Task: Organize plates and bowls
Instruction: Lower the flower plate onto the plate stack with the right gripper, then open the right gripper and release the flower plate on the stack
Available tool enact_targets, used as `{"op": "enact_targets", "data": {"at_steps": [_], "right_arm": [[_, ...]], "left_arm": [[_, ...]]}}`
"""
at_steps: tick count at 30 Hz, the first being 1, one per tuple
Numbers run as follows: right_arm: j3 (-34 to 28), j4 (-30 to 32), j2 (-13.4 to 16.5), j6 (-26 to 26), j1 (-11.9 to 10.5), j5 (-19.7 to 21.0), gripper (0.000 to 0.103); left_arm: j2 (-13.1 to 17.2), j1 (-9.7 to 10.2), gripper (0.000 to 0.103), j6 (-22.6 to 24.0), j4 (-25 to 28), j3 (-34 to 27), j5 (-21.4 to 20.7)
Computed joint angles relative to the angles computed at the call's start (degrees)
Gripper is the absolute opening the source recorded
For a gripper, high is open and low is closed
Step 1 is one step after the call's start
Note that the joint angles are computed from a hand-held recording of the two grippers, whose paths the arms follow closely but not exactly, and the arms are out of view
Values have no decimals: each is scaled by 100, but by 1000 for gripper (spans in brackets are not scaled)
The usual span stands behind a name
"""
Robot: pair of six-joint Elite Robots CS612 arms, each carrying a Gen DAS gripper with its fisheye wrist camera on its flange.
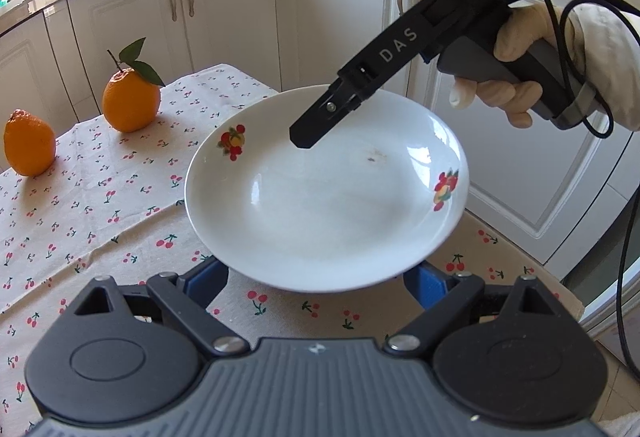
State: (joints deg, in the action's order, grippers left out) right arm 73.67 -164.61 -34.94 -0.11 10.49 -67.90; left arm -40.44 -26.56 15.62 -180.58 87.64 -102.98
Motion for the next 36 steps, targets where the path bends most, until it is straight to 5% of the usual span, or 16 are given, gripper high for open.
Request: {"op": "enact_targets", "data": {"at_steps": [36], "right_arm": [[132,104,-141,-3,69,-496,84]], "left_arm": [[79,69,97,-72,-1,-93,-234]]}}
